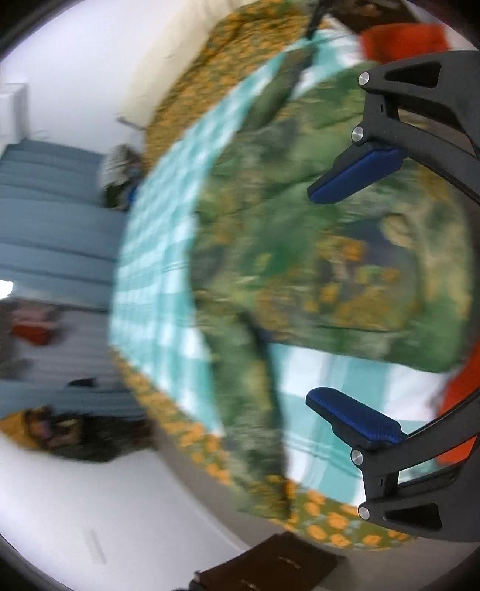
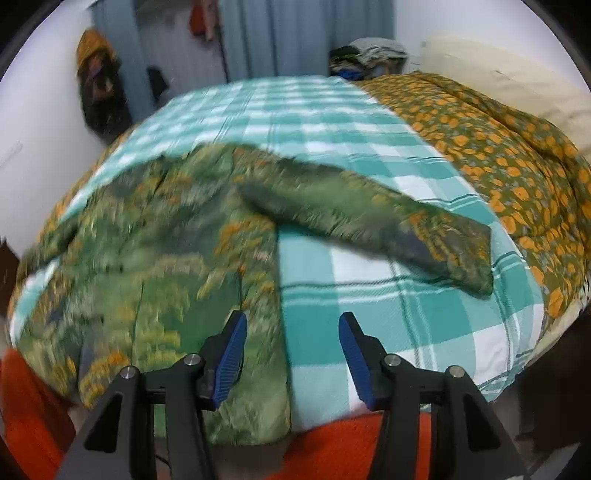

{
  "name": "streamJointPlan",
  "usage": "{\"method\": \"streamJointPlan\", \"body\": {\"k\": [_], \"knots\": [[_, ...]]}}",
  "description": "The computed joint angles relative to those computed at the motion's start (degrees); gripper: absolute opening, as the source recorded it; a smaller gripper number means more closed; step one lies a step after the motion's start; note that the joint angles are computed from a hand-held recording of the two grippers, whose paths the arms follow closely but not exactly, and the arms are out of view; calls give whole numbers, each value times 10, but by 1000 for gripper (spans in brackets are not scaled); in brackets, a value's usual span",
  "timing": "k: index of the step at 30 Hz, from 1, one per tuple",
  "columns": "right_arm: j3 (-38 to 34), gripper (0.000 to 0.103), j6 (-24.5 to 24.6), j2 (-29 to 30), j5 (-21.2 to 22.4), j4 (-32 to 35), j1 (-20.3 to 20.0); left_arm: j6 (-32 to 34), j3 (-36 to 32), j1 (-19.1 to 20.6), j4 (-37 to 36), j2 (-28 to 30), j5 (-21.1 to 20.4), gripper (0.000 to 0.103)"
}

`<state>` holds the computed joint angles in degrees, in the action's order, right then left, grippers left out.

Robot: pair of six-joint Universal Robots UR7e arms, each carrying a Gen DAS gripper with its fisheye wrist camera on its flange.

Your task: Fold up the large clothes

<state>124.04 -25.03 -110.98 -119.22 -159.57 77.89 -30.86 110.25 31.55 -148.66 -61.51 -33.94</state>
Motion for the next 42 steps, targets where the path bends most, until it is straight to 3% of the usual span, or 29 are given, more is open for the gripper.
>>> {"method": "streamJointPlan", "body": {"k": [4,7,10,15,18,23,25,28,29,30,32,34,37,42], "knots": [[-11,53,17,-15,35,-35,-21,54,-34,8,-39,47,8,100],[-25,53,32,-19,61,-58,-48,54,-58,13,-16,74,-8,100],[-37,53,68,-28,121,-70,-108,43,-75,16,15,89,-36,100],[-50,53,197,-31,287,13,-271,-10,-93,12,101,104,-44,101],[-52,53,247,-9,335,15,-333,-12,-89,8,114,104,-47,101],[-69,53,349,40,397,-44,-400,-46,-84,10,143,95,-51,101],[-86,53,389,66,399,-65,-413,-72,-80,13,159,91,-53,101],[-98,53,450,97,434,-107,-440,-121,-74,22,191,83,-64,101],[-101,49,459,103,436,-119,-441,-132,-73,23,201,80,-67,101],[-106,28,454,106,417,-123,-431,-142,-71,25,211,78,-69,101],[-111,14,421,106,362,-138,-399,-154,-67,25,228,75,-67,101],[-106,11,361,98,330,-169,-362,-158,-64,25,235,73,-61,101],[-97,11,233,84,293,-197,-280,-158,-63,29,234,74,-61,101],[-73,11,69,91,241,-225,-112,-146,-68,33,207,85,-74,101]]}}
